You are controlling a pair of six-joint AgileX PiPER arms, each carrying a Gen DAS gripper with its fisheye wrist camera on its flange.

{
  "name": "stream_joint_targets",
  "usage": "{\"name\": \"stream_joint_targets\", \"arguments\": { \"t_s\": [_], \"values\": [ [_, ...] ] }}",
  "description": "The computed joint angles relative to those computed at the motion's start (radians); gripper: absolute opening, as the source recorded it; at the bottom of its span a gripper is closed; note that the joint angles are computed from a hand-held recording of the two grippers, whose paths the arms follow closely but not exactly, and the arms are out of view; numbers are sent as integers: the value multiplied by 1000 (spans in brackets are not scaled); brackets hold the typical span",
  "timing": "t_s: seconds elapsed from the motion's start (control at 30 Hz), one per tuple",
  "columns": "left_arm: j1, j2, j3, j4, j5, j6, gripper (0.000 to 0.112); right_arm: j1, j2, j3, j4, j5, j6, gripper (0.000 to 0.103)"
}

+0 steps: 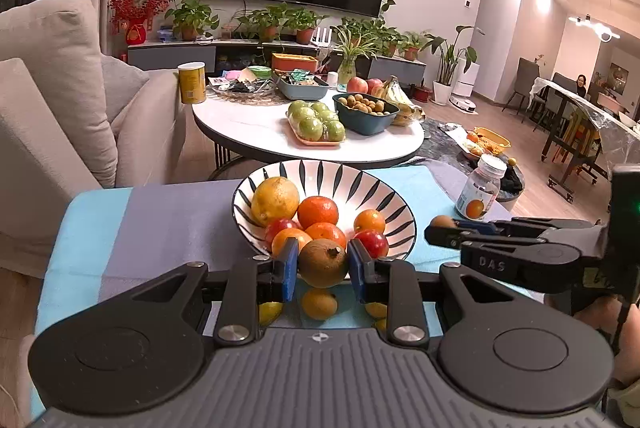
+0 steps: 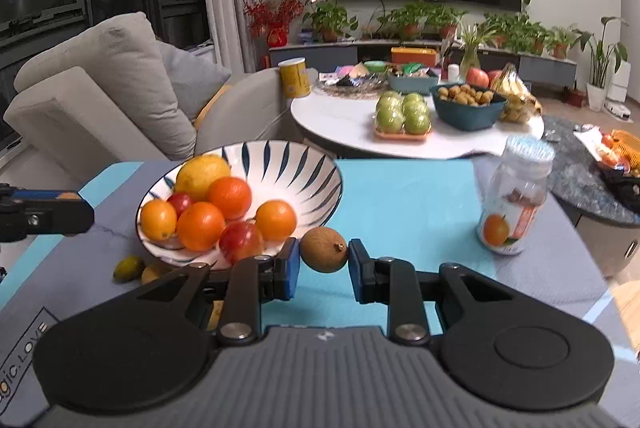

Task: Organize fruits
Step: 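Lower both brown fruits into the striped bowl and open both tools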

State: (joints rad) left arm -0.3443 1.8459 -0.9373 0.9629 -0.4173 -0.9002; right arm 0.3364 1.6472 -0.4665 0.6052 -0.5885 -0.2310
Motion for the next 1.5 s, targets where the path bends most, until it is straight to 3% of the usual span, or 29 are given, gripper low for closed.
{"name": "stream_joint_targets", "arguments": {
  "t_s": [0.27, 0.43, 0.83, 1.5],
  "values": [
    [-21, 70, -97, 74, 27, -84, 25, -64, -6, -7, -124, -21, 146, 77],
    [-38, 113, -155, 48, 36, -83, 25, -76, 18, -45, -158, -12, 152, 77],
    [-44, 208, -299, 187, 80, -270, 25, -84, 71, -113, -156, -11, 131, 77],
    [-49, 259, -359, 304, 100, -405, 25, -92, 128, -157, -292, 28, 235, 77]
  ]
}}
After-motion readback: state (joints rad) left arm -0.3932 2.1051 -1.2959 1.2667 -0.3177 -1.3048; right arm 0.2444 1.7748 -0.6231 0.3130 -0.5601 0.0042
